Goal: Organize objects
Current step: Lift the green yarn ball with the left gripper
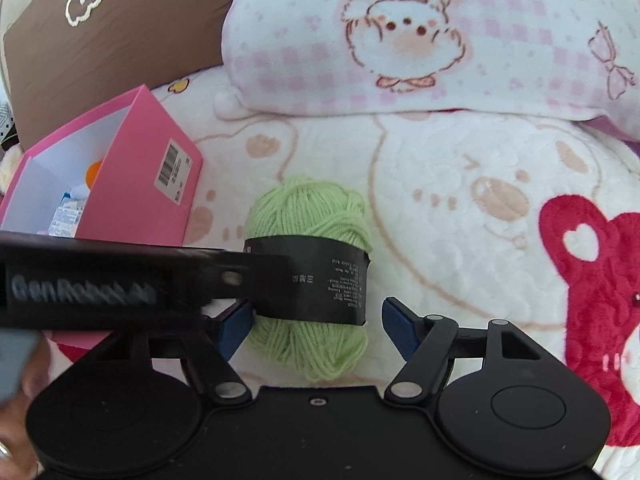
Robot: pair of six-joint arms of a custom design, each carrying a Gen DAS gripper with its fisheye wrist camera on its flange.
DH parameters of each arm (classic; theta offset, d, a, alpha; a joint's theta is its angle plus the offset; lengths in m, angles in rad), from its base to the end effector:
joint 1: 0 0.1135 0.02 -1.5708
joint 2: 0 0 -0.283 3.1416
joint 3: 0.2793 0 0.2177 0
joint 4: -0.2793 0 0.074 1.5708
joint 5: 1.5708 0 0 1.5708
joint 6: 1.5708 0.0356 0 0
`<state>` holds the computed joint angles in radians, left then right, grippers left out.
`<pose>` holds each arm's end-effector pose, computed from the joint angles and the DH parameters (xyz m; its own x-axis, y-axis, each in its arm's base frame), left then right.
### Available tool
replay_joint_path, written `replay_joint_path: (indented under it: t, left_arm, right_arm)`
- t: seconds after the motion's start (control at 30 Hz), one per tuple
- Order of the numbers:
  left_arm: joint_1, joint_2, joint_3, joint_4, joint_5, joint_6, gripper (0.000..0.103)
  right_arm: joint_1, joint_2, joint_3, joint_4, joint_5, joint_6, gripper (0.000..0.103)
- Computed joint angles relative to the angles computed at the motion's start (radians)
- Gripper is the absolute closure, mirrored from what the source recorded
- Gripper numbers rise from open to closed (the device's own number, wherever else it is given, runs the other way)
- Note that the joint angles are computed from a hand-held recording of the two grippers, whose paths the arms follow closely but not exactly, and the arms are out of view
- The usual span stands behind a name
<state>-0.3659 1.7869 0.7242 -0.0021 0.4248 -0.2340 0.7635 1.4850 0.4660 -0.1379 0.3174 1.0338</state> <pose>0.2623 -0.1162 0.1432 -0.9134 0.1237 -0.3879 0.3092 0.8307 -0.4631 0.1521 0.1302 0.1500 -0.8249 0.3405 -0.4513 0.2787 0.9395 0.1994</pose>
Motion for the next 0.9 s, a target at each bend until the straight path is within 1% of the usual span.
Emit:
replay_joint_path:
  t: [0.03, 0.13, 0.33, 0.43, 0.57, 0.67, 0.73, 0.8, 0.87, 0.9]
  left_arm:
    - [-0.014, 0.009, -0.004, 0.002, -0.013, -0.014, 0.049]
    - [-0.032, 0.0, -0.059, 0.081, -0.037, -0.044, 0.045]
    - [-0.014, 0.035, -0.101, 0.197, -0.006, -0.097, 0.044]
    - [-0.026, 0.043, -0.108, 0.22, -0.025, -0.089, 0.045]
    - [-0.056, 0.042, -0.12, 0.245, -0.055, -0.095, 0.045]
    - [-0.054, 0.043, -0.126, 0.25, -0.039, -0.088, 0.047]
    - [-0.065, 0.032, -0.134, 0.254, -0.055, -0.083, 0.048]
    - [-0.062, 0.03, -0.133, 0.25, -0.048, -0.072, 0.049]
    - [-0.05, 0.014, -0.144, 0.248, -0.037, -0.067, 0.051]
    - [-0.048, 0.003, -0.148, 0.244, -0.033, -0.067, 0.051]
  right_arm:
    - [0.0, 0.008, 0.001, 0.006, -0.003, -0.006, 0.029]
    - [0.016, 0.015, 0.009, -0.004, -0.003, -0.018, 0.029]
    - [-0.006, 0.031, -0.019, 0.06, -0.035, -0.043, 0.026]
    - [-0.023, 0.052, -0.03, 0.09, -0.05, -0.06, 0.028]
    - [-0.025, 0.05, -0.031, 0.089, -0.05, -0.067, 0.032]
    - [-0.045, 0.063, -0.047, 0.119, -0.068, -0.088, 0.033]
    - [-0.058, 0.069, -0.063, 0.148, -0.081, -0.092, 0.033]
    - [-0.044, 0.064, -0.06, 0.142, -0.067, -0.091, 0.034]
    - [-0.026, 0.051, -0.059, 0.134, -0.054, -0.088, 0.039]
    - [-0.017, 0.043, -0.058, 0.127, -0.047, -0.087, 0.04]
